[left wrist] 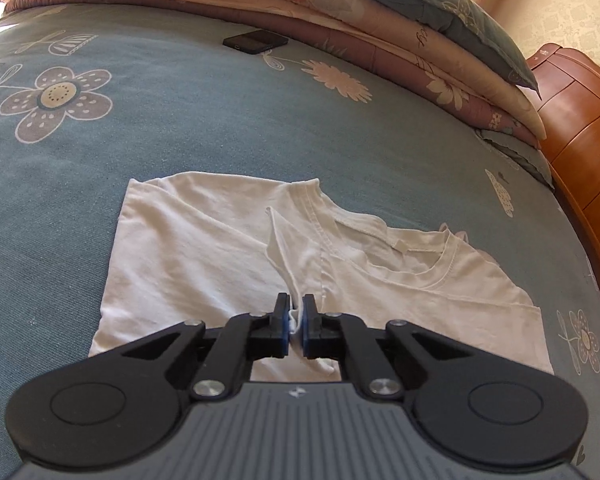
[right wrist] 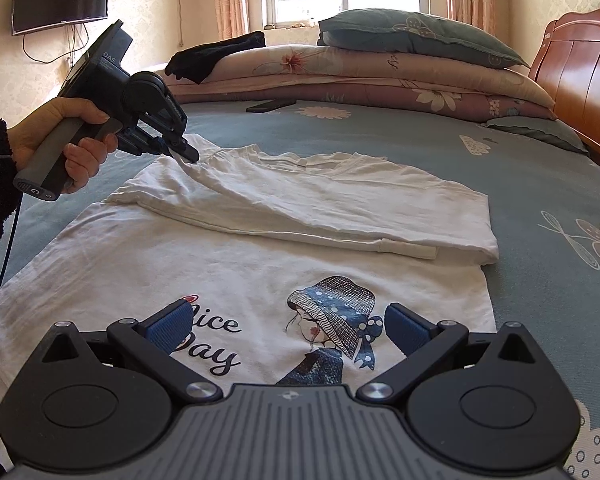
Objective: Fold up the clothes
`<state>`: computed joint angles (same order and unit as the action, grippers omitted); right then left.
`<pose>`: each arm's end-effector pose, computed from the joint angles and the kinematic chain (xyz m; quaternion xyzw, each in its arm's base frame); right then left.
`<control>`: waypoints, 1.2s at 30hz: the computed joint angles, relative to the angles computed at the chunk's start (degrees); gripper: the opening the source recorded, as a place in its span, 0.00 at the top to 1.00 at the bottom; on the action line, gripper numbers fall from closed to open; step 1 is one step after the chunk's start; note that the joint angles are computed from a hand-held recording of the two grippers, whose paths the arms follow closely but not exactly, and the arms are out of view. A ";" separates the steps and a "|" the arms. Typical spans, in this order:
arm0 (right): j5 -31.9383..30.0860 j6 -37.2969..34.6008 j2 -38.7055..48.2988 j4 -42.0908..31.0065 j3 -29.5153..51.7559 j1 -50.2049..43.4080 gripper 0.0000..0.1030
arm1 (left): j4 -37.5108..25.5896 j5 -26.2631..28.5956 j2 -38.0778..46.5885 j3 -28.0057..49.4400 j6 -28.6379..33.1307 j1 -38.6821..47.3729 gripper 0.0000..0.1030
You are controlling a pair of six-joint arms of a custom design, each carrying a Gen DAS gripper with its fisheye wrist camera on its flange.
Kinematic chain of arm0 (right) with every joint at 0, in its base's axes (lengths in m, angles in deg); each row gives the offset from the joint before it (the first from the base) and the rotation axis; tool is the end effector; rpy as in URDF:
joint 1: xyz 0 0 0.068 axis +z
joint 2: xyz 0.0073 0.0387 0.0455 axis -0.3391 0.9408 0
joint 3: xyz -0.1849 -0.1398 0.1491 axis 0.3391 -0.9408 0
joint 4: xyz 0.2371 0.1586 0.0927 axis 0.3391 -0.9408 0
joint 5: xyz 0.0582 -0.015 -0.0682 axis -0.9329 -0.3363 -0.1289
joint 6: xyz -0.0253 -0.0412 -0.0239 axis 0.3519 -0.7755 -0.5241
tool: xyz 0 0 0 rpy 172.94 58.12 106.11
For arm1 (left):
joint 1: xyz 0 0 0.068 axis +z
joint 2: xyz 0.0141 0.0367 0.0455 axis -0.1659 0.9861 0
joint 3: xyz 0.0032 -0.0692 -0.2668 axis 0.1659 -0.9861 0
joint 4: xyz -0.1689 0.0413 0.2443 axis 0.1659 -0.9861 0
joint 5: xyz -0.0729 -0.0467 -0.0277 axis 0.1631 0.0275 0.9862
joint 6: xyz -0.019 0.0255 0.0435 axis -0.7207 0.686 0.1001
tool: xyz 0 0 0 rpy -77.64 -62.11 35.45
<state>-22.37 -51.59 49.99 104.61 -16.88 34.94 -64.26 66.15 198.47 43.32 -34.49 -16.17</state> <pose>0.1662 0.1994 0.0881 -0.0420 0.8858 0.0534 0.4592 0.4275 -0.0580 0.1275 -0.0252 0.9306 -0.1719 0.3220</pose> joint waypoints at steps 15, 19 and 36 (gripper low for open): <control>0.06 -0.02 0.63 -1.29 0.81 -0.09 0.00 | -2.03 -2.05 1.63 -0.49 0.48 1.42 0.97; 0.19 0.27 0.58 -1.55 0.87 -0.07 0.00 | -1.38 -1.90 0.38 -2.82 0.75 1.91 0.97; -0.06 1.14 0.26 -2.81 0.91 -0.51 0.00 | -0.21 -2.12 -2.63 -6.34 0.93 2.41 0.97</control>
<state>-22.43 -50.44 50.25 101.80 -15.97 34.43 -64.47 64.04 195.84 36.98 -33.56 -13.76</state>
